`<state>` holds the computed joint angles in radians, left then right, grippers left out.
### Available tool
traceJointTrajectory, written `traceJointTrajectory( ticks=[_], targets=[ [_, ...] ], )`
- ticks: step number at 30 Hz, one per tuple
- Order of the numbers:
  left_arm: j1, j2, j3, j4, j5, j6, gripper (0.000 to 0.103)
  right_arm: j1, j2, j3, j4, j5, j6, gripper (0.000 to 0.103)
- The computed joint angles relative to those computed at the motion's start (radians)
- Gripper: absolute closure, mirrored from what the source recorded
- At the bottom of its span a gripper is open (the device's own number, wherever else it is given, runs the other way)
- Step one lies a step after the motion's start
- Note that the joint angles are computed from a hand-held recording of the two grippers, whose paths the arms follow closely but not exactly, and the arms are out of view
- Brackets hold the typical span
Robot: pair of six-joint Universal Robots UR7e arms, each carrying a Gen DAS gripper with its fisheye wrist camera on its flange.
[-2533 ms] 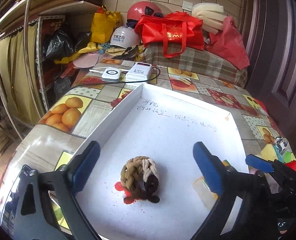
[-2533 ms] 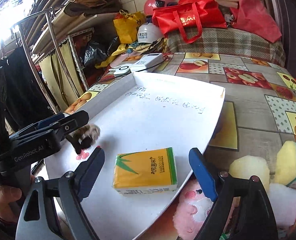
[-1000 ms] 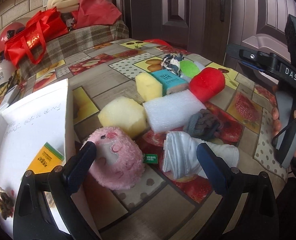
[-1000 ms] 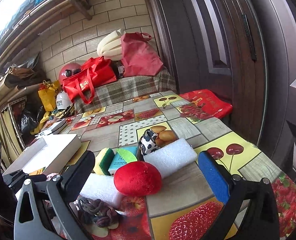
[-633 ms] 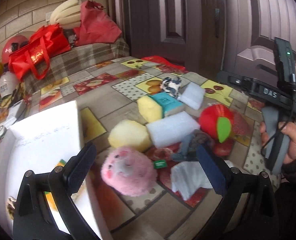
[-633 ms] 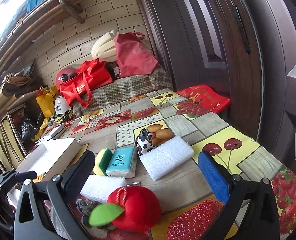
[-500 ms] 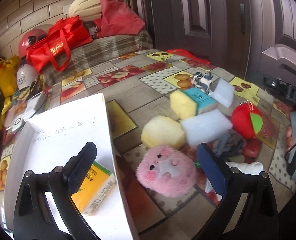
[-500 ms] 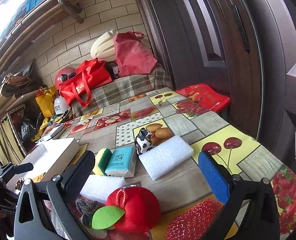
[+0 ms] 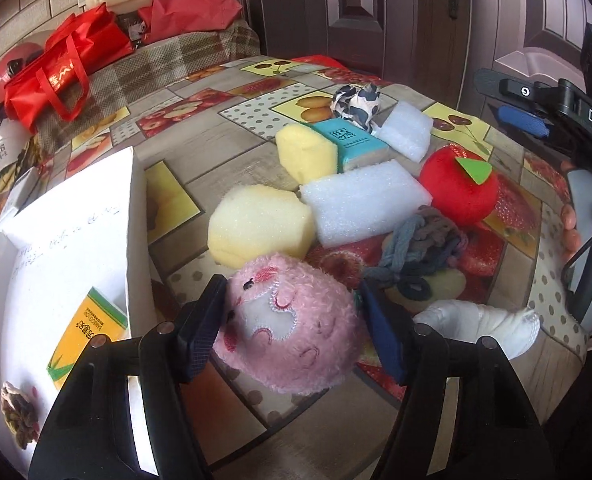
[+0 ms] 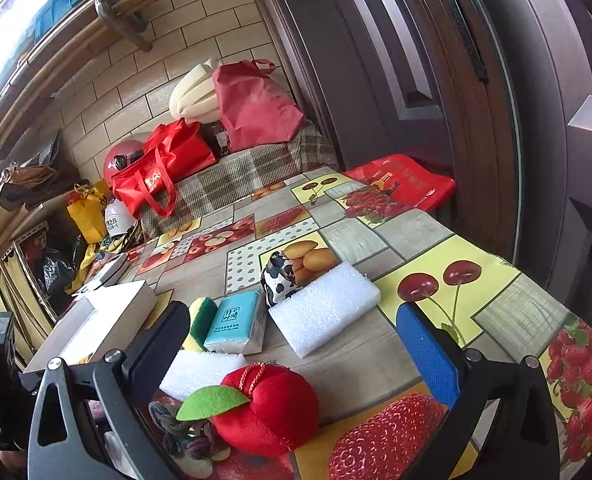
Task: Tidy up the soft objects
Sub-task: 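Grasp the pink fluffy ball with the left gripper while the right gripper grasps the red plush apple, then carry both held items into the white tray and open both grippers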
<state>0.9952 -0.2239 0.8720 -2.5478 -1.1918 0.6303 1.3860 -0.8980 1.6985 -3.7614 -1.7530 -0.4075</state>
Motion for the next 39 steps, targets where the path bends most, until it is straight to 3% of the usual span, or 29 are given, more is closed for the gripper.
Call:
traceJointTrajectory(
  ticks=[4,6,10,11,13,14,15,18,21,24,27,35,39],
  targets=[
    [0.001,-0.007,0.027,-0.024,-0.015,-0.005,0.038,0.003,-0.037,-0.001,0.210,-0.014,0.003,0.000],
    [0.004,-0.007,0.020,-0.012,-0.027,-0.013,0.044,0.018,-0.036,-0.020,0.308,-0.066,-0.019,0.000],
    [0.006,-0.009,0.022,-0.014,-0.032,-0.009,0.044,0.039,-0.017,-0.066,0.463,-0.170,-0.016,0.002],
    [0.006,-0.009,0.023,-0.015,-0.034,-0.007,0.044,0.038,-0.016,-0.072,0.485,-0.182,-0.004,0.005],
    [0.007,-0.010,0.023,-0.014,-0.040,-0.006,0.044,0.031,-0.021,-0.083,0.541,-0.185,0.032,0.025],
    [0.008,-0.012,0.024,-0.012,-0.048,-0.006,0.044,0.025,-0.028,-0.079,0.553,-0.166,0.039,0.028],
    [0.008,-0.013,0.026,-0.016,-0.052,-0.007,0.045,0.022,-0.034,-0.072,0.554,-0.145,0.035,0.040],
    [0.009,-0.032,0.067,-0.077,-0.072,0.002,0.048,0.013,-0.050,-0.046,0.522,-0.103,0.051,0.043],
    [0.011,-0.076,0.168,-0.242,-0.122,0.043,0.048,-0.014,-0.082,0.028,0.360,0.031,0.064,0.043],
    [0.020,-0.130,0.298,-0.472,-0.220,0.097,0.048,-0.027,-0.089,0.117,0.109,0.184,-0.016,0.043],
    [0.025,-0.157,0.358,-0.582,-0.240,0.100,0.048,0.007,-0.046,0.133,-0.059,0.172,-0.131,0.043],
    [0.055,-0.166,0.330,-0.625,-0.190,-0.042,0.047,0.055,0.016,0.084,-0.023,0.196,-0.208,0.043],
    [0.066,-0.165,0.328,-0.674,-0.165,-0.032,0.047,0.078,0.035,0.076,0.016,0.200,-0.271,0.043]
  ],
)
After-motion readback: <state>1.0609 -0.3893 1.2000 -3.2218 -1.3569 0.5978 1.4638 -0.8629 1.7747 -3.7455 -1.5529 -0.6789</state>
